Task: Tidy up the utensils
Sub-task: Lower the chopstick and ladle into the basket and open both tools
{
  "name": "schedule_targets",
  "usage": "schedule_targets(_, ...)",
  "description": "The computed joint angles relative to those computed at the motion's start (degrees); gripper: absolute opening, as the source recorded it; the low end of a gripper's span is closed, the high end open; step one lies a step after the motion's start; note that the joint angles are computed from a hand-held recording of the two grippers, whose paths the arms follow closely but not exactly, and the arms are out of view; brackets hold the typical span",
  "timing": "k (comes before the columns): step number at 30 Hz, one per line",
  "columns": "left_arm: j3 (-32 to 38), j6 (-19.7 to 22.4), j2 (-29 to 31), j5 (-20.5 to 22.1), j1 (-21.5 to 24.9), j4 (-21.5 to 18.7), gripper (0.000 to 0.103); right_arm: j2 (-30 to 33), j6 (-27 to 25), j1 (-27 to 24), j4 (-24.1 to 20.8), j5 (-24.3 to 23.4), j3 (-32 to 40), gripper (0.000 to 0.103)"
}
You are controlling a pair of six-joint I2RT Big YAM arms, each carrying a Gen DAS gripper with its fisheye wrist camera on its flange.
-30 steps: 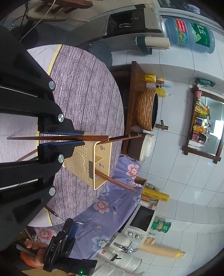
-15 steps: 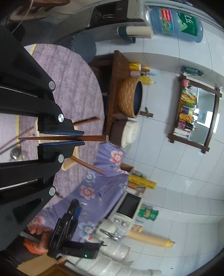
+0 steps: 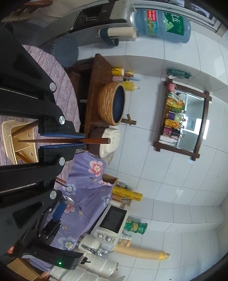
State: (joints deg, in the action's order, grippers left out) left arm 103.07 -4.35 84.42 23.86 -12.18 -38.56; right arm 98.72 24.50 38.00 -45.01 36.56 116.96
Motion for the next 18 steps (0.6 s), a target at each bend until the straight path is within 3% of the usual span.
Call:
schedule_targets(9, -9.6, 1.5, -0.9, -3.3, -1.0, 3.6, 0.007, 0.7, 0.2, 0.8, 3.8, 2.0, -8.0, 0.048)
schedule_targets(15, -11.5, 2.2, 0.2, -3.8, -1.1, 2.5, 0.007, 0.8, 1.5, 1.0, 3.9, 2.3, -10.2, 0.048)
schedule_targets(18, -12.0, 2.7, 0.5, -4.7, -1.5, 2.4, 0.002, 0.4, 0.9, 1.1, 5.4, 3.1, -11.5, 0.048)
